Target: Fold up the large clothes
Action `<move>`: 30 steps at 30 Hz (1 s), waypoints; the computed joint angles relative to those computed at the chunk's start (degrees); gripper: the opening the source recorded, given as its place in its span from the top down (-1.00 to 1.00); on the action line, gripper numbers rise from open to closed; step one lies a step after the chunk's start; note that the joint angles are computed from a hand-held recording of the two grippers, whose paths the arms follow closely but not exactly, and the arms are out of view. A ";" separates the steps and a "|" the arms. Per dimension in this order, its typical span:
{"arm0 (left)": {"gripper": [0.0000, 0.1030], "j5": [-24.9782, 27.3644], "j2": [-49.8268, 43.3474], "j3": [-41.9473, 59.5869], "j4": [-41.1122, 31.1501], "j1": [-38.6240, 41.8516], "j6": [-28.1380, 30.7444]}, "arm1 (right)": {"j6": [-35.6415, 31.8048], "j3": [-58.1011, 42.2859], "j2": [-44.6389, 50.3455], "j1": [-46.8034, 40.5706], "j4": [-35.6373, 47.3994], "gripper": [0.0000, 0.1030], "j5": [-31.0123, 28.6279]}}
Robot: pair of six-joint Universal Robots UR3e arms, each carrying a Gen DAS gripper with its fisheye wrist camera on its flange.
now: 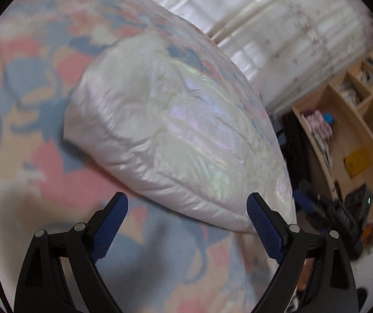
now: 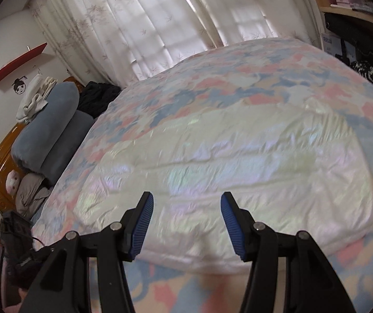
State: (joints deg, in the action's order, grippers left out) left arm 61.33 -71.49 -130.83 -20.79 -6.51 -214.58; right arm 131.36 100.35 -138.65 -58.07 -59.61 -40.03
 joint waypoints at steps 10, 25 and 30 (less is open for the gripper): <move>-0.78 2.18 -21.30 -3.02 27.50 0.67 -9.36 | 13.69 12.76 2.44 12.07 -22.00 -0.05 -2.87; -0.83 7.84 -42.67 19.66 30.62 -1.98 -13.90 | 49.78 3.08 43.19 46.28 -86.45 -0.01 -29.17; -0.77 11.24 -44.64 19.99 34.31 -4.24 -13.03 | 54.37 -12.82 62.58 53.01 -87.58 0.05 -40.08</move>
